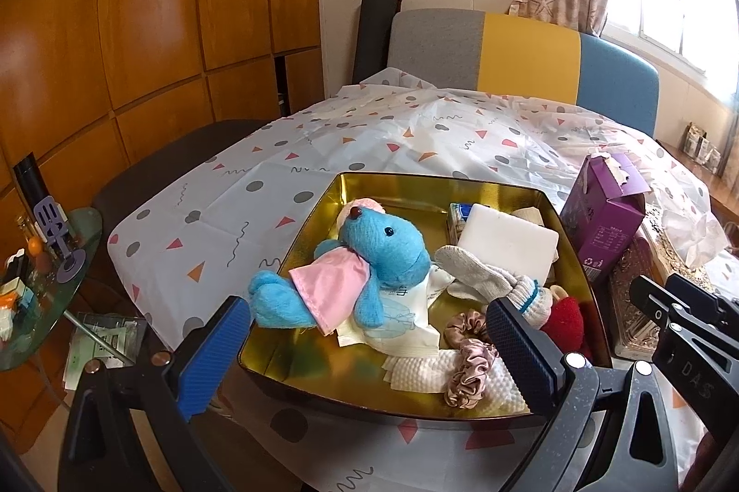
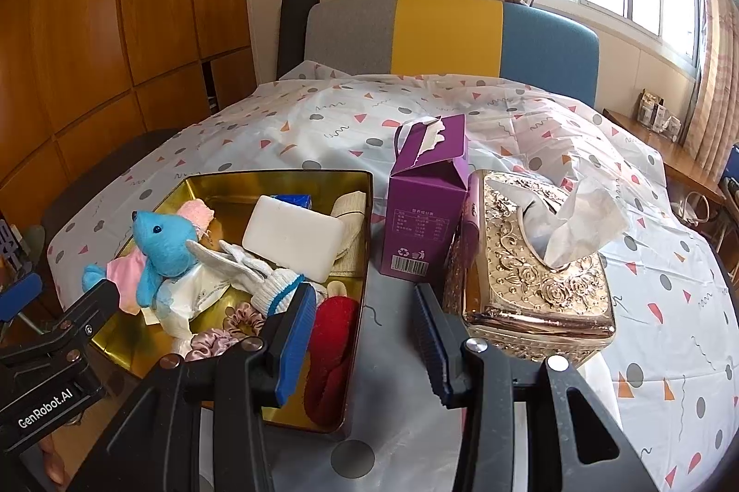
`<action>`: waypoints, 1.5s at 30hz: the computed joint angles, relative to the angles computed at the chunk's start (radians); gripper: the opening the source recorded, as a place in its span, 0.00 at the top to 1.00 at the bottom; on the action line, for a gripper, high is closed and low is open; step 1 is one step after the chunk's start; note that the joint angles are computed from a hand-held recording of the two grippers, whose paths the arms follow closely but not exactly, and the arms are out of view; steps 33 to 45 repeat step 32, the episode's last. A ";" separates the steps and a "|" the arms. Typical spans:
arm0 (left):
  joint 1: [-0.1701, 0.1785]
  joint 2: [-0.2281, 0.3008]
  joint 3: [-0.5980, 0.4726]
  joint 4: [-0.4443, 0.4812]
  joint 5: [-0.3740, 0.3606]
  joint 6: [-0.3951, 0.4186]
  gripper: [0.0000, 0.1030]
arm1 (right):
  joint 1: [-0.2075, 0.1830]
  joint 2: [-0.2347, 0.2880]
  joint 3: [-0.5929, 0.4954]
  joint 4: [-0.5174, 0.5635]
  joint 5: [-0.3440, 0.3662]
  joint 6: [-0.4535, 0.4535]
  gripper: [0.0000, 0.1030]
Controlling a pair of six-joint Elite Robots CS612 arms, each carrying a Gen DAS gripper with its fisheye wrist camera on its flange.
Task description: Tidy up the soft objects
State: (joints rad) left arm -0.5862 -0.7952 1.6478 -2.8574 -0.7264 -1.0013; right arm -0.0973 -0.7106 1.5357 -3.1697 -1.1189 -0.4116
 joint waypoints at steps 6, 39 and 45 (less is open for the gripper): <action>0.000 -0.001 0.001 0.004 0.002 -0.003 0.00 | 0.000 0.001 0.001 -0.004 0.001 -0.002 0.58; -0.004 -0.005 0.014 -0.003 0.018 -0.012 0.03 | 0.001 0.000 0.006 -0.009 -0.004 -0.010 0.58; -0.004 -0.005 0.014 -0.003 0.018 -0.012 0.03 | 0.001 0.000 0.006 -0.009 -0.004 -0.010 0.58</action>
